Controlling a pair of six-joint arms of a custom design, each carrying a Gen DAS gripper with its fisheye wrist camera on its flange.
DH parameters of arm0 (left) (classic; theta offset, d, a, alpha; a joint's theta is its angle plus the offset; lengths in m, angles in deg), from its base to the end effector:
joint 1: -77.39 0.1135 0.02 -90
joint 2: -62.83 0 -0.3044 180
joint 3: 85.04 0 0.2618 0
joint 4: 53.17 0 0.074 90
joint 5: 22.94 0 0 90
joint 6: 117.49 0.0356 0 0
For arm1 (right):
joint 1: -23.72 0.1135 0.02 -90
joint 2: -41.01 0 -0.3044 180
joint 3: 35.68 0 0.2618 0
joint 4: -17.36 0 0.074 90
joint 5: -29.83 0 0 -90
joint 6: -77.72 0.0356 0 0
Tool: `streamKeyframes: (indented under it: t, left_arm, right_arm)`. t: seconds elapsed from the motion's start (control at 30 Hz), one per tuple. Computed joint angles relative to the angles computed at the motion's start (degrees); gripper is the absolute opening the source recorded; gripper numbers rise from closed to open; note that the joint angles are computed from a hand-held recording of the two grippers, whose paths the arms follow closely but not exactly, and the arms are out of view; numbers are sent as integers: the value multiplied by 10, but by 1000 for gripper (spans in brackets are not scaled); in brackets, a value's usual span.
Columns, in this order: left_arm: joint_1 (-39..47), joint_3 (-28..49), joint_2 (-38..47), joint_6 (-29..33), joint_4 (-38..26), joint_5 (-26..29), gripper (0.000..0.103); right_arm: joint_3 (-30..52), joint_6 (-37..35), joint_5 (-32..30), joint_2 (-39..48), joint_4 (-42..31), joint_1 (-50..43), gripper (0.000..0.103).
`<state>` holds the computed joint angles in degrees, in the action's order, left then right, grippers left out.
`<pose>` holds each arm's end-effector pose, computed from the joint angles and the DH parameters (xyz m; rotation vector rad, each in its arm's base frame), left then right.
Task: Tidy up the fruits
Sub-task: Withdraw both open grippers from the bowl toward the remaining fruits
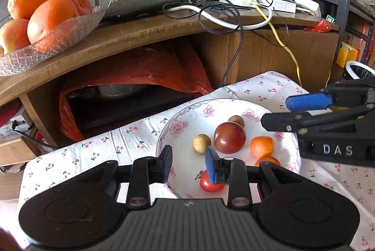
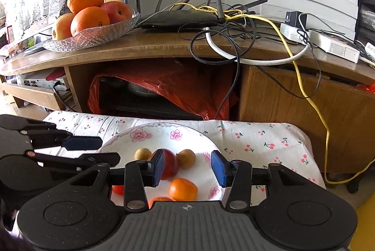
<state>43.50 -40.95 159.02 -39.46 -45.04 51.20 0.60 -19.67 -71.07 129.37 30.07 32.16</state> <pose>0.2474 -0.1545 0.1344 0.3036 2.2835 -0.0856 0.2526 0.0443 0.1421 -0.4105 2.2151 0.2245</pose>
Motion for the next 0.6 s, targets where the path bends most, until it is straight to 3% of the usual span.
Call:
streamKeyframes:
  t: [0.6]
  left_arm:
    - [-62,-54,-104,-9,-82,-34,41]
  right_arm:
    - [-77,-6,12,-136,-92,57,40]
